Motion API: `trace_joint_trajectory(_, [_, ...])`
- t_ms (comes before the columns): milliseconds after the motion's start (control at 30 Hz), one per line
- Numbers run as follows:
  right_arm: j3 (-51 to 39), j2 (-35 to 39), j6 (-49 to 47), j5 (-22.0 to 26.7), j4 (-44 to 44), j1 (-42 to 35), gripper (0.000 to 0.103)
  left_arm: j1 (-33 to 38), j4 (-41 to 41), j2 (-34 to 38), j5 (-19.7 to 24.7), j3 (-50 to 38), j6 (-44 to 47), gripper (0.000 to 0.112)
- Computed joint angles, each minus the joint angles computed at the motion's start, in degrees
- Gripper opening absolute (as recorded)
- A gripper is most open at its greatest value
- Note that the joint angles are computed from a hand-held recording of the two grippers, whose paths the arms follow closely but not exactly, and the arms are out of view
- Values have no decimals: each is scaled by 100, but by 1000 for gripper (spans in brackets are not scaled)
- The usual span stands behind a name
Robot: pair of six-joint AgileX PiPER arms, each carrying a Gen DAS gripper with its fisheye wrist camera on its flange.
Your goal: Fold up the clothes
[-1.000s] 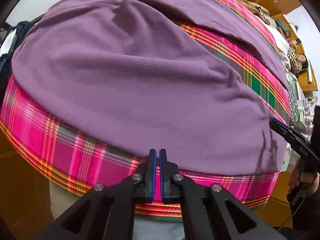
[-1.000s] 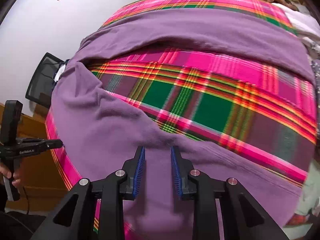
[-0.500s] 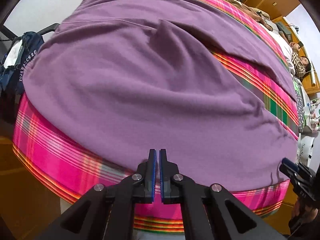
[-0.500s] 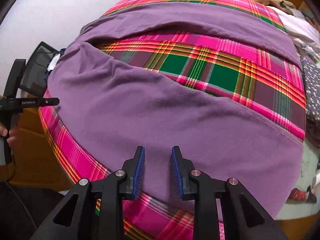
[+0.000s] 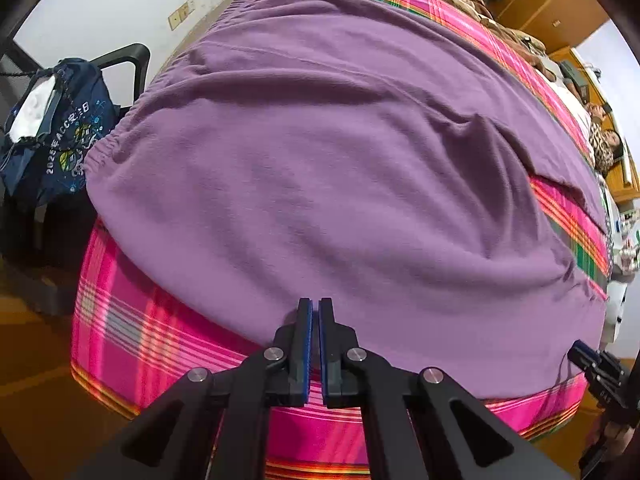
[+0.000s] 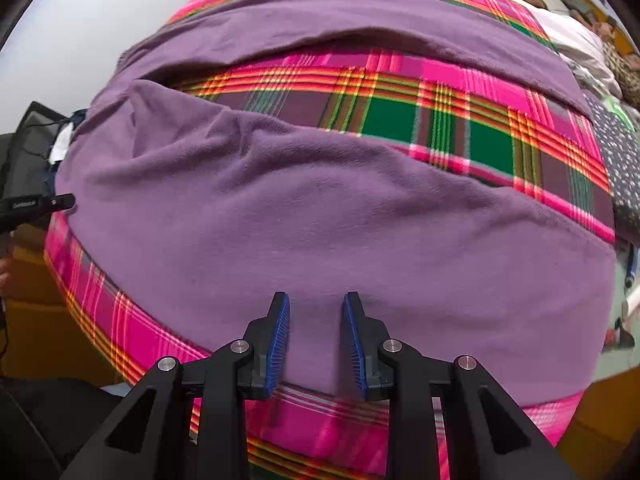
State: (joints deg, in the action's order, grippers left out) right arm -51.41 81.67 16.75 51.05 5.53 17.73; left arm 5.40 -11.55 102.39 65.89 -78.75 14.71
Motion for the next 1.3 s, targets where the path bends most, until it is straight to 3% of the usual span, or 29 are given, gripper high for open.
trace_joint_trajectory(167, [-274, 346, 1118, 150, -637, 531, 32, 193, -201, 157, 23, -3, 698, 1])
trace_joint_trajectory(267, [-447, 523, 1559, 275, -862, 744, 41, 194, -259, 175, 46, 0, 980, 2])
trace_joint_trajectory(433, [-681, 786, 1938, 351, -919, 948, 67, 243, -346, 304, 73, -65, 1264, 2])
trace_joint_trajectory(533, [-882, 987, 2085, 510, -1014, 1073, 72, 195, -326, 191, -59, 109, 1270, 2])
trace_joint_trajectory(933, [-510, 640, 1412, 45, -339, 550, 86, -213, 12, -439, -894, 1104, 811, 2])
trace_joint_trajectory(1133, [-94, 351, 967, -263, 33, 493, 97, -640, 518, -714, -1246, 1520, 93, 2])
trace_joint_trajectory(1300, [129, 210, 1000, -456, 91, 654, 97, -1069, 1043, -835, -1333, 1731, -568, 3])
